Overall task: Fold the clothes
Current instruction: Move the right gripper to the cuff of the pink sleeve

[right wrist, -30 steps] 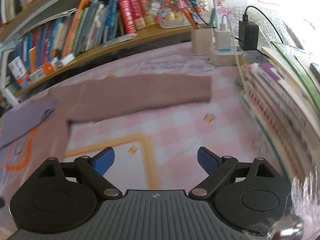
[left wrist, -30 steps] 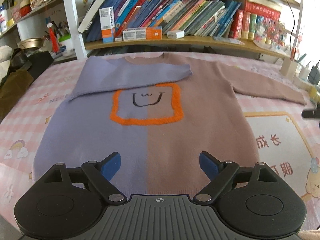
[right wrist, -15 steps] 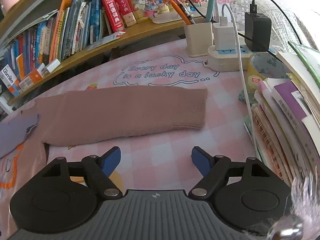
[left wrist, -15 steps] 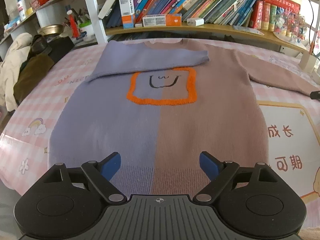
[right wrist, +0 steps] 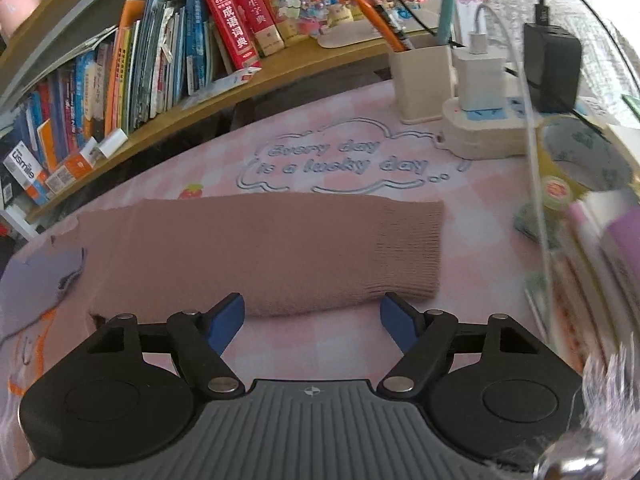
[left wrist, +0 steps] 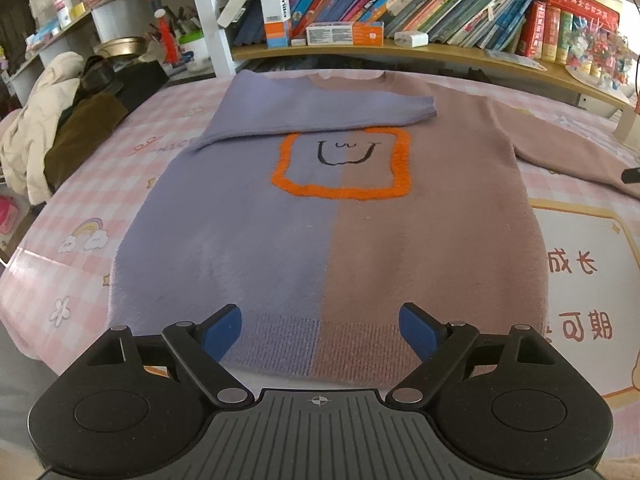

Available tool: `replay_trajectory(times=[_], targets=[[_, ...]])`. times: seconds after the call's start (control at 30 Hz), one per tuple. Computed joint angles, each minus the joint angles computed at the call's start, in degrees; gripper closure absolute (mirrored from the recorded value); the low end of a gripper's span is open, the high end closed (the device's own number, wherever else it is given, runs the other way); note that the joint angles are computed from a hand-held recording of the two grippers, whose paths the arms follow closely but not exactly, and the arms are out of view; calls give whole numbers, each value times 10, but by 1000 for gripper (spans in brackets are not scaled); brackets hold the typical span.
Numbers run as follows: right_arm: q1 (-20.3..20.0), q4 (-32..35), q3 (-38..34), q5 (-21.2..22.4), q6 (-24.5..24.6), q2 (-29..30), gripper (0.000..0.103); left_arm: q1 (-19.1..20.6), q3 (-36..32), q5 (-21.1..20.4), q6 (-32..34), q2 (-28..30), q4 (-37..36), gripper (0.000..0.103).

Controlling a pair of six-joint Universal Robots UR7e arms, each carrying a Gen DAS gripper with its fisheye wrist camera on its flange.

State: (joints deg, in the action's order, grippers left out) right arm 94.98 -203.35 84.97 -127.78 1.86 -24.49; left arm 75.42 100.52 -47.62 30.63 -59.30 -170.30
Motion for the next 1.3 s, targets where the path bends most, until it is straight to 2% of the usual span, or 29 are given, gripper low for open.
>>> replay_trajectory(times=[0.23, 0.3, 0.43, 0.9, 1.23, 1.3], targets=[[-11, 5, -19, 68, 49, 4, 32, 0, 2, 7, 3, -3, -4, 14], [-11, 6, -23, 76, 51, 7, 32, 0, 2, 10, 1, -4, -5, 14], [-10, -3, -22, 71, 50, 7, 32, 1, 1, 11, -3, -4, -4, 14], [-9, -60, 21, 15, 19, -9, 32, 2, -3, -4, 4, 1, 6, 14], [-13, -65, 11, 12, 26, 0, 32, 2, -6, 2, 10, 2, 3, 14], [-14, -63, 3, 17, 25, 4, 38, 3, -7, 5, 8, 1, 3, 14]])
